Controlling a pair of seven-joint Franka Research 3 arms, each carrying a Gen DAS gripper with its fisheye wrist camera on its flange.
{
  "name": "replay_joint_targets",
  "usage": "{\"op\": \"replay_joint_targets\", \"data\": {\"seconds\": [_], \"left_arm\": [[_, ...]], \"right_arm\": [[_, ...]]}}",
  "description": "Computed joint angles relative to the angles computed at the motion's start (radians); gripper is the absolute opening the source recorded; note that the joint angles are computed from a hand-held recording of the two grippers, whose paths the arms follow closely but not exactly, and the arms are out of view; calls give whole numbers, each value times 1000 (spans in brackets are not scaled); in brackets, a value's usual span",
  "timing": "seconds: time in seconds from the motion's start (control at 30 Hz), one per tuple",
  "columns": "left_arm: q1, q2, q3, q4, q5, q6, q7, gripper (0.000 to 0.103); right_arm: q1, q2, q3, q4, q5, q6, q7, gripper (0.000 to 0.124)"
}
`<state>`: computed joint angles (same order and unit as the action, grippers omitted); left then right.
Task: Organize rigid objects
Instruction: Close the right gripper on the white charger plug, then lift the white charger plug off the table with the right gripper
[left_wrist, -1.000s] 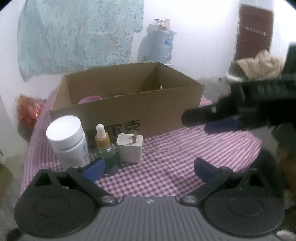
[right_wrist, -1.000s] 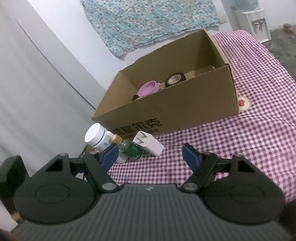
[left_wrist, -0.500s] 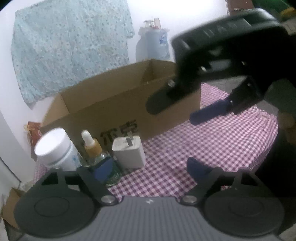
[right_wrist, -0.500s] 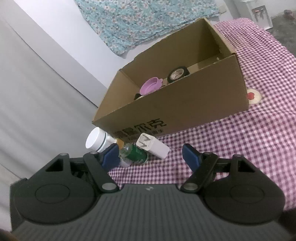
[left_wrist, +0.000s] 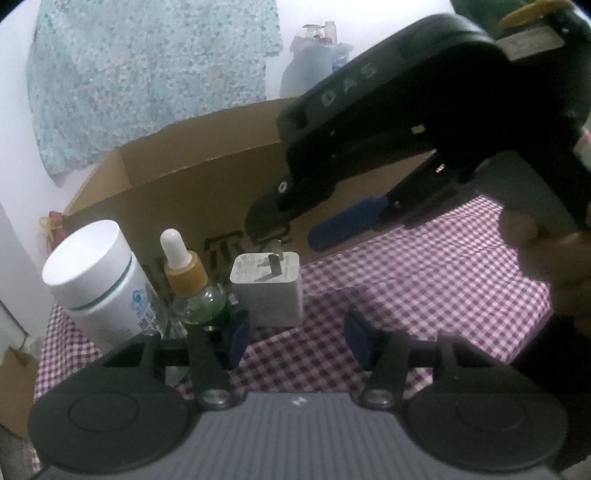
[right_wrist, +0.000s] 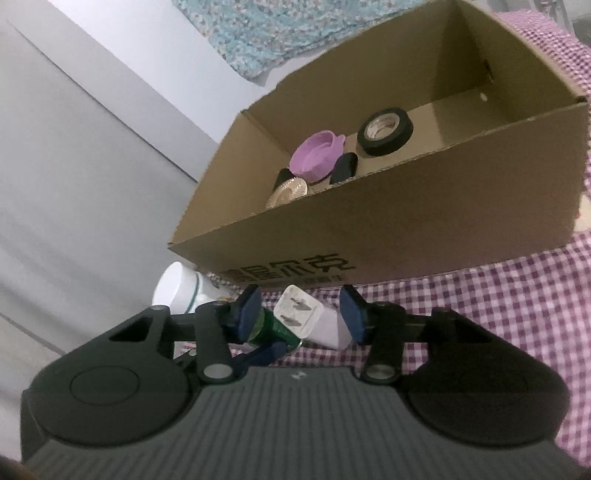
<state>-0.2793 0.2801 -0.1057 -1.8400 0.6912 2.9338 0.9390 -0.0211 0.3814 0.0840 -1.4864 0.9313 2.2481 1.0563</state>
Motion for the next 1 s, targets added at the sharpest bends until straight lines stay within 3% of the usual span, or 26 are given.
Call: {"op": "replay_joint_targets", "data": {"seconds": [0.37, 0.63, 1.0], "left_arm": [[4, 50, -18, 62, -77, -50, 27, 53], [24, 61, -39, 69, -148, -33, 78, 53], [64, 86, -115, 78, -323, 3, 241, 53]], "right_arm": [[-22, 114, 25, 118, -11, -89, 70, 44], [-42, 96, 20, 98, -9, -155, 102, 44], [-39, -2, -21, -19, -29, -129, 151, 44]]}}
